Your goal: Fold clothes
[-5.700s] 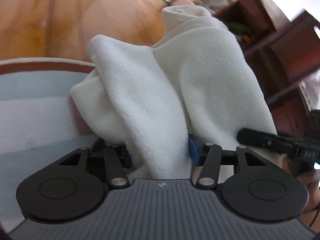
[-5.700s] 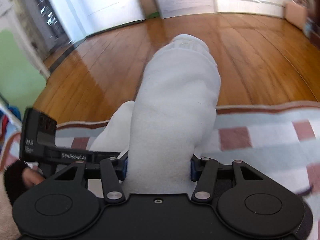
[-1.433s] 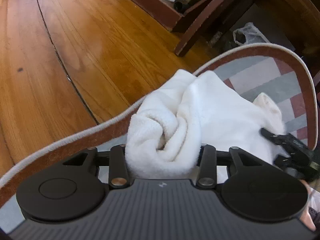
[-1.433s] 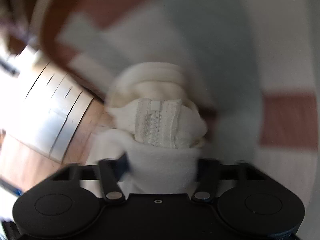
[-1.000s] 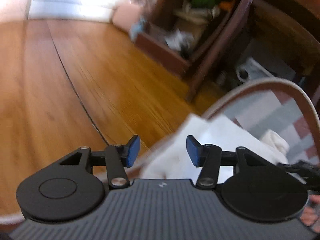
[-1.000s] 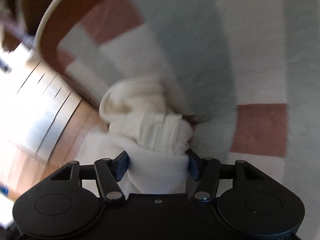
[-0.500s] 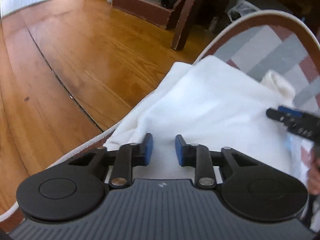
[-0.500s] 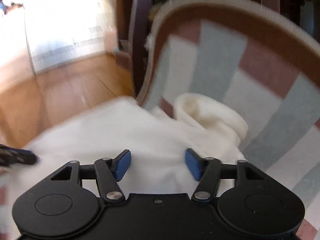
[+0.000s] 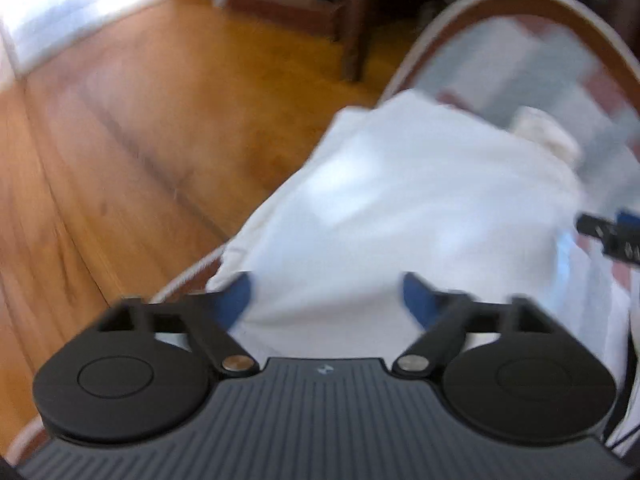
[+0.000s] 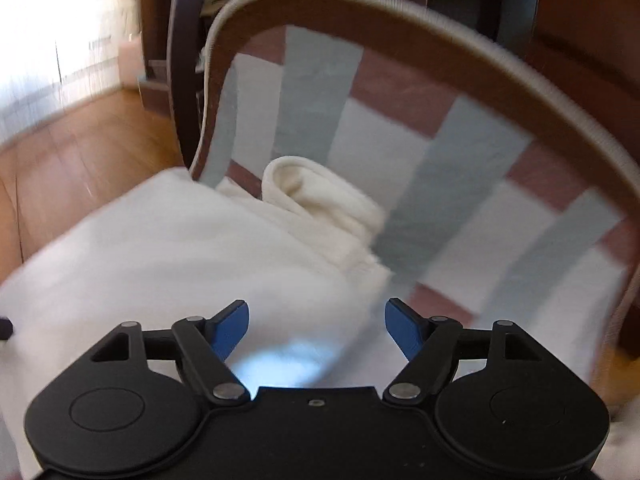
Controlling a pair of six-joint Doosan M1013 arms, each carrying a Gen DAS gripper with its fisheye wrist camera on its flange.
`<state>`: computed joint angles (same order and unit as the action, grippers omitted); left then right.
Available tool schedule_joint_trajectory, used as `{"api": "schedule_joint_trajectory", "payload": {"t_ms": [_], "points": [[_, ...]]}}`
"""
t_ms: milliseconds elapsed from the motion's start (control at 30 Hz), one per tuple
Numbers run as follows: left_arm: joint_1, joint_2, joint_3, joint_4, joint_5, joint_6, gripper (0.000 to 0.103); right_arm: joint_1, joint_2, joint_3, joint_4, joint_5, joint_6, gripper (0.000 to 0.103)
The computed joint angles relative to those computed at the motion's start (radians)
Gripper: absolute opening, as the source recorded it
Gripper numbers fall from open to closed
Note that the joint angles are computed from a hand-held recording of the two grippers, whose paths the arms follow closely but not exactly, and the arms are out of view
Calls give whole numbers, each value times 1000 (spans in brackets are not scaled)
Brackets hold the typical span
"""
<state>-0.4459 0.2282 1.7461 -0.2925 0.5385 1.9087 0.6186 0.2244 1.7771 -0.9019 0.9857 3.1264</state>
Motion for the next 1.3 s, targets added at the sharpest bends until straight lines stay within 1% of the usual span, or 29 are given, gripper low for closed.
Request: {"api": "schedule_joint_trajectory", "payload": {"t_ms": [33, 100, 133, 167, 233, 267, 367, 433, 500, 533, 600, 667, 767, 867, 967, 1033, 1100, 1200, 1300], "points": [[-13, -26, 17, 24, -6, -4, 91, 15, -27, 12, 16, 1, -5, 79], [-39, -77, 48, 69, -12, -14, 96, 47, -124, 76, 37, -51, 32, 83], [-42, -96, 56, 48, 5, -4, 96, 62, -150, 87, 37, -65, 49, 85], [-46, -115, 64, 26, 20, 7, 96, 84, -162, 91, 24, -56, 72, 88], [-51, -153, 83, -8, 38, 17, 96, 128, -179, 97, -2, -34, 118, 88], [-55, -171, 93, -4, 40, 7, 97, 149, -170, 96, -14, -19, 142, 88], [-82, -219, 118, 82, 47, -72, 99, 199, -199, 110, -1, 28, 145, 88], [-98, -239, 127, 116, 74, -90, 103, 237, -219, 116, 2, 74, 160, 88], [-117, -255, 130, 150, 137, -115, 103, 276, -234, 117, 15, 143, 189, 89], [-122, -263, 132, 159, 165, -128, 103, 286, -240, 112, 50, 171, 180, 89], [-132, -274, 140, 159, 198, -138, 103, 299, -258, 111, 100, 197, 155, 89], [-144, -282, 144, 177, 221, -160, 103, 323, -270, 119, 80, 212, 185, 89], [-175, -303, 158, 246, 213, -236, 103, 337, -274, 117, 78, 228, 208, 89], [-193, -320, 161, 252, 207, -243, 103, 349, -273, 103, 105, 257, 178, 89], [-203, -338, 158, 230, 213, -208, 103, 360, -272, 79, 146, 289, 98, 89], [-214, -348, 157, 232, 219, -193, 103, 370, -272, 66, 161, 320, 71, 89], [-223, -356, 155, 227, 229, -184, 103, 378, -278, 59, 172, 344, 62, 89], [-224, -364, 153, 187, 242, -155, 103, 381, -285, 57, 181, 363, 63, 89], [-230, -367, 154, 197, 242, -166, 103, 382, -289, 58, 187, 367, 59, 89]]}}
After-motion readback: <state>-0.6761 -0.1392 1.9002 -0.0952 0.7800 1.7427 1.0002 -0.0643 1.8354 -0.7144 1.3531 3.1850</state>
